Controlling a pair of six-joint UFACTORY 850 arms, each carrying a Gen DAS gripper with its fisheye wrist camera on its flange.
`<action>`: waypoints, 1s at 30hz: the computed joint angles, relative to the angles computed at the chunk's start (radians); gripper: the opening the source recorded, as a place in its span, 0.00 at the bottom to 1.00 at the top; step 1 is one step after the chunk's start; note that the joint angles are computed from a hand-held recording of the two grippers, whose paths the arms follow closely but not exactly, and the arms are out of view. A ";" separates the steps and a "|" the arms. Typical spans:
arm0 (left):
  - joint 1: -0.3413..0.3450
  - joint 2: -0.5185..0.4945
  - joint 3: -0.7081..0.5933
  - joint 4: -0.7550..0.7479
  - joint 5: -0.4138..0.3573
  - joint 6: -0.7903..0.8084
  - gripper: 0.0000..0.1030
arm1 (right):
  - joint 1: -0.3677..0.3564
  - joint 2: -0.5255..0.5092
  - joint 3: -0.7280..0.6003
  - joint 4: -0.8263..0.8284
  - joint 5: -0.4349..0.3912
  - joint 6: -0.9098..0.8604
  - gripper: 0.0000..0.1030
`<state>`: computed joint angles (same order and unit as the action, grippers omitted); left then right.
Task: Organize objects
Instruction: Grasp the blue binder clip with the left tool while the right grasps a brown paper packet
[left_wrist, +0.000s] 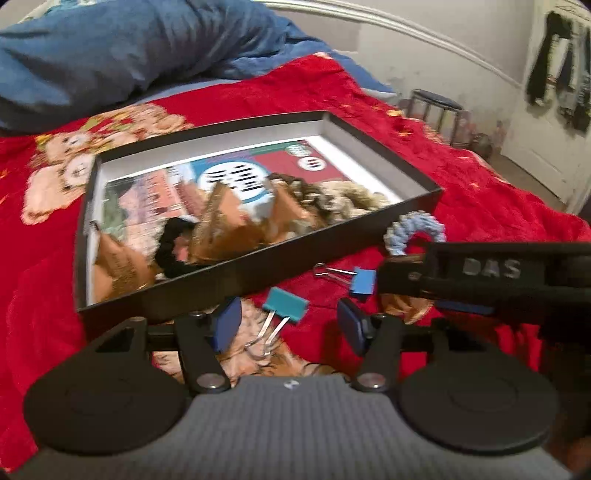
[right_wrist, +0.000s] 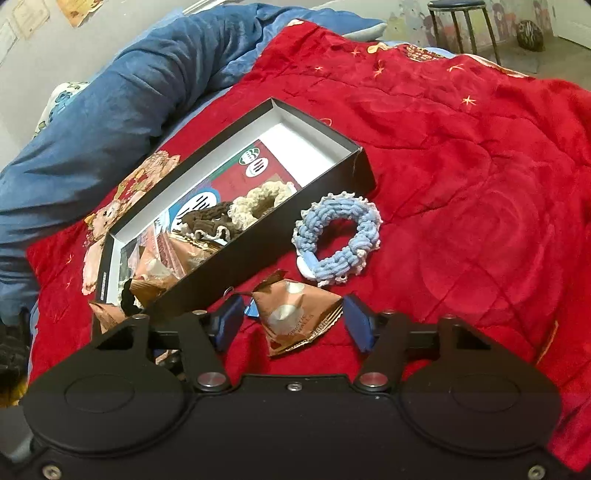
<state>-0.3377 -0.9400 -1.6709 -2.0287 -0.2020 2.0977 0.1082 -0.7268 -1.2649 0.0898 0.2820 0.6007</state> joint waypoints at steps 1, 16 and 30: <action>0.002 -0.002 -0.001 0.030 -0.019 -0.028 0.64 | 0.000 -0.006 -0.006 -0.002 0.000 0.007 0.58; -0.008 -0.047 -0.051 0.045 0.013 0.003 0.42 | -0.005 -0.030 -0.035 -0.020 -0.002 0.074 0.58; -0.014 0.002 0.037 -0.427 -0.034 0.516 0.31 | -0.010 -0.031 -0.044 -0.256 -0.033 0.264 0.39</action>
<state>-0.3514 -0.9377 -1.6339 -2.4561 -0.2355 2.6141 0.0977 -0.7580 -1.3093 -0.1657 0.2488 0.8646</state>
